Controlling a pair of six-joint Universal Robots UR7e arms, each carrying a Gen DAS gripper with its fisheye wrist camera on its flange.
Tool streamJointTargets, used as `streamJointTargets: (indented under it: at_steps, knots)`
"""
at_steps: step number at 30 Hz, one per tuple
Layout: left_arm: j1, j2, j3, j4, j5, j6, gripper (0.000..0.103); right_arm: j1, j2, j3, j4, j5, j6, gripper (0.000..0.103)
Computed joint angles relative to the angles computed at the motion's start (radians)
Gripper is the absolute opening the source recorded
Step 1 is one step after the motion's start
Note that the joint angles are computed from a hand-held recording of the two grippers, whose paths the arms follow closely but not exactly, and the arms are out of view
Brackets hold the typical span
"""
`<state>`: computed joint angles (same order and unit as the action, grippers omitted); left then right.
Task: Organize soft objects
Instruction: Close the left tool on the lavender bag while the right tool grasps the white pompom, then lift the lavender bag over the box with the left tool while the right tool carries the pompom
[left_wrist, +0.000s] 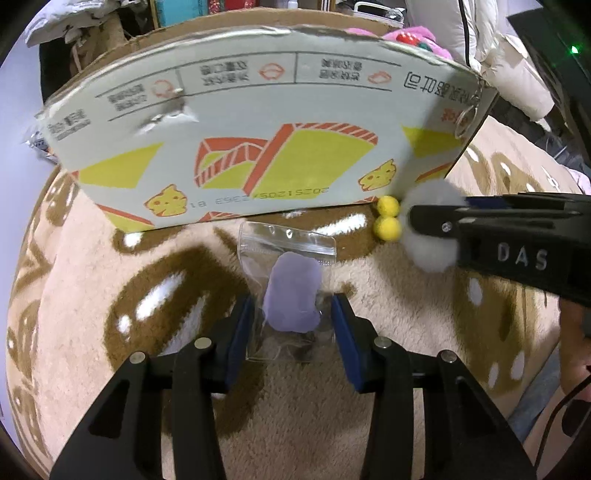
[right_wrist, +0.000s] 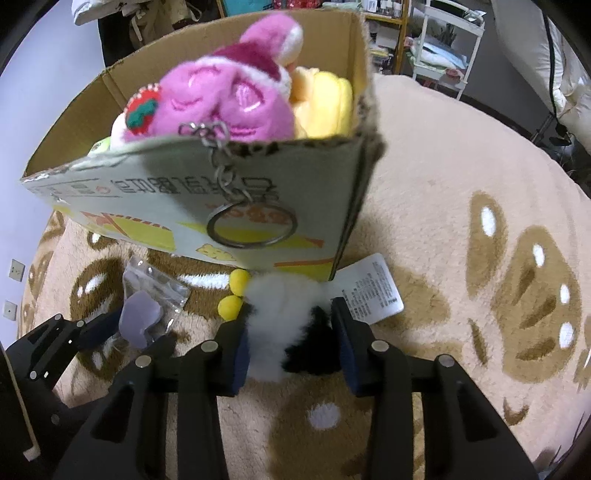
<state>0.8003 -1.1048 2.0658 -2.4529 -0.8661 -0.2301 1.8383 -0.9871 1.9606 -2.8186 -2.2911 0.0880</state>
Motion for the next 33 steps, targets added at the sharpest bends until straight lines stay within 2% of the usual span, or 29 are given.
streamJointTargets:
  at_steps: [10,12,13,16,18,25,29,33]
  knots:
    - [-0.042,-0.069,0.05,-0.038,0.079,-0.035,0.042,0.005,-0.059,0.054,-0.056,0.058,0.019,0.032]
    - [-0.054,-0.087,0.059,-0.035,0.104,-0.042,0.042,0.009,-0.071,0.063,-0.071,0.071,0.016,0.026]
    - [-0.05,-0.087,0.053,-0.036,0.109,-0.037,0.042,0.011,-0.077,0.069,-0.079,0.08,0.016,0.015]
    - [-0.056,-0.112,0.055,-0.036,0.136,-0.046,0.042,0.012,-0.091,0.077,-0.084,0.094,0.014,0.009]
    - [-0.055,-0.116,0.048,-0.042,0.165,-0.044,0.042,0.002,-0.102,0.079,-0.073,0.12,0.014,0.001]
    - [-0.07,-0.134,0.042,-0.039,0.202,-0.076,0.042,-0.009,-0.124,0.098,-0.088,0.164,0.029,0.001]
    - [-0.073,-0.133,0.045,-0.044,0.211,-0.081,0.042,-0.015,-0.13,0.1,-0.07,0.158,0.054,0.001]
    - [-0.077,-0.13,0.049,-0.06,0.217,-0.071,0.042,-0.013,-0.139,0.114,-0.117,0.169,0.045,0.001]
